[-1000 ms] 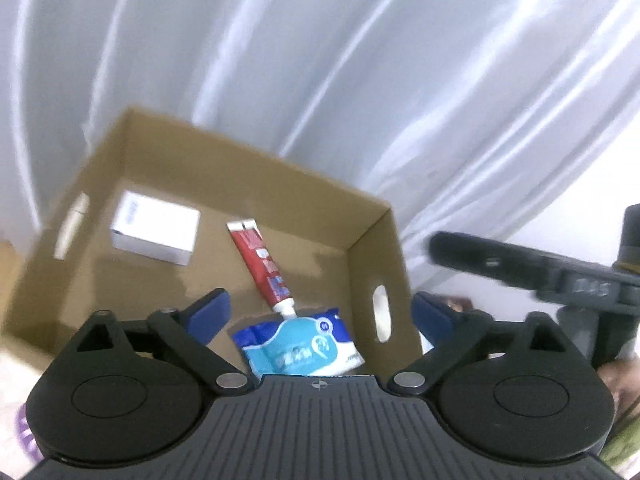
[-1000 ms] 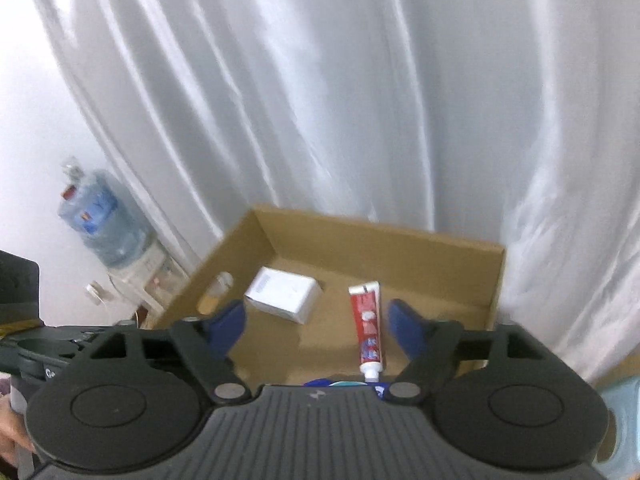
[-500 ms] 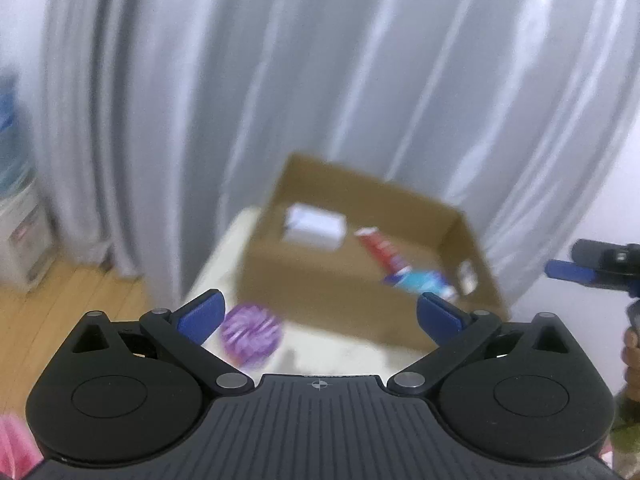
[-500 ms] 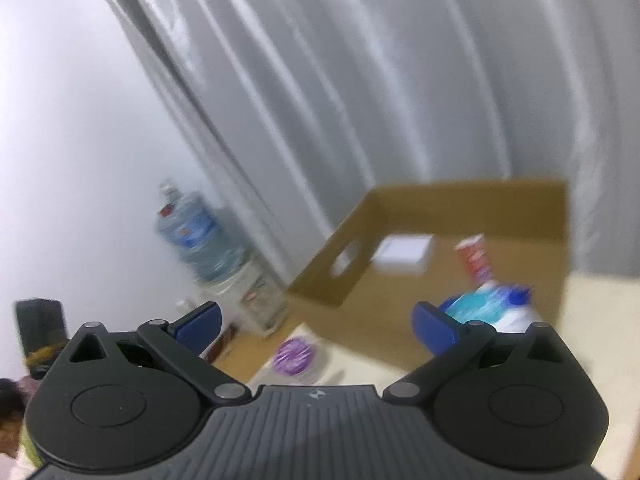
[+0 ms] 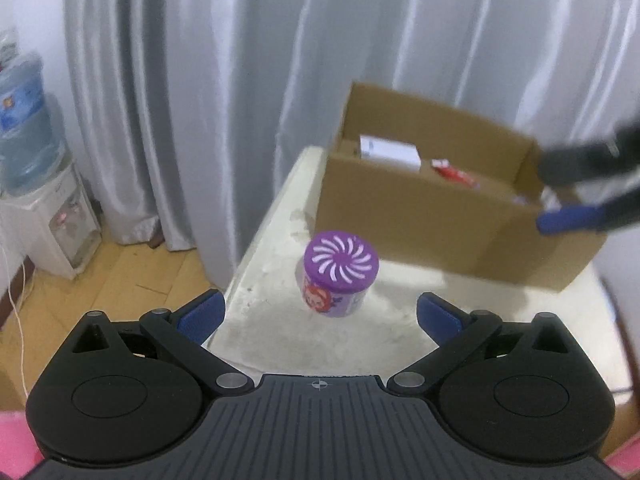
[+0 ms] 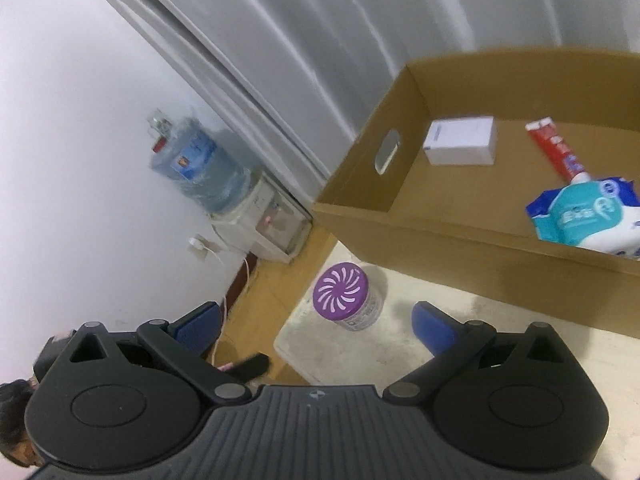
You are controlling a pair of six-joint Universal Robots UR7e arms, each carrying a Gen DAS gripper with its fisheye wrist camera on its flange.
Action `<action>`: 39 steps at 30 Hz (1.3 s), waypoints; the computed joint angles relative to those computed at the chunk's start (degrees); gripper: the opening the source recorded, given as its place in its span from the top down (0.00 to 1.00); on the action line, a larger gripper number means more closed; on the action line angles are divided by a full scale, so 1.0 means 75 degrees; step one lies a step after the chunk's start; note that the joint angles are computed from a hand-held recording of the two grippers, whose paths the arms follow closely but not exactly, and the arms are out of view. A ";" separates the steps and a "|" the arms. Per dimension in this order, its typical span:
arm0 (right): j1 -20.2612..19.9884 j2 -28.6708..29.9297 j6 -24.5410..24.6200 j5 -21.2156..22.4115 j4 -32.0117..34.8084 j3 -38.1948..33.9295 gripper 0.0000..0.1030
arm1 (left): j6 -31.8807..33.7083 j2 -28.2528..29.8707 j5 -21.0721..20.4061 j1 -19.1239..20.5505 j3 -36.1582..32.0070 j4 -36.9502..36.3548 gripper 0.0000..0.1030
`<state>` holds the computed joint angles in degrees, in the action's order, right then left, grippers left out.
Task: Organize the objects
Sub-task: 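Move the right gripper down toward the purple air-freshener jar, then close the right gripper on the purple air-freshener jar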
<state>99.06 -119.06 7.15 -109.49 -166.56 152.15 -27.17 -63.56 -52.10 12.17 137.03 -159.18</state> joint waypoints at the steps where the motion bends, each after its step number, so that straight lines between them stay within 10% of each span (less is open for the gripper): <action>1: -0.0164 0.0228 -0.0006 0.0089 -0.0105 -0.0034 0.00 | 0.0076 0.0024 -0.0039 0.0018 0.0028 -0.0073 0.00; 21: -0.1819 0.2750 0.0377 0.1068 -0.1057 -0.0538 0.28 | 0.1277 0.1631 -0.0791 0.1094 -0.0636 -0.1140 0.18; 39: -0.1687 0.1371 0.0546 0.0774 0.0175 -0.0159 0.31 | 0.0199 0.1519 -0.1324 0.0236 -0.0253 -0.1054 0.23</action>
<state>86.40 -108.78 11.24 -103.68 -165.26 150.95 -25.68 -52.17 -62.02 13.94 135.13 -167.09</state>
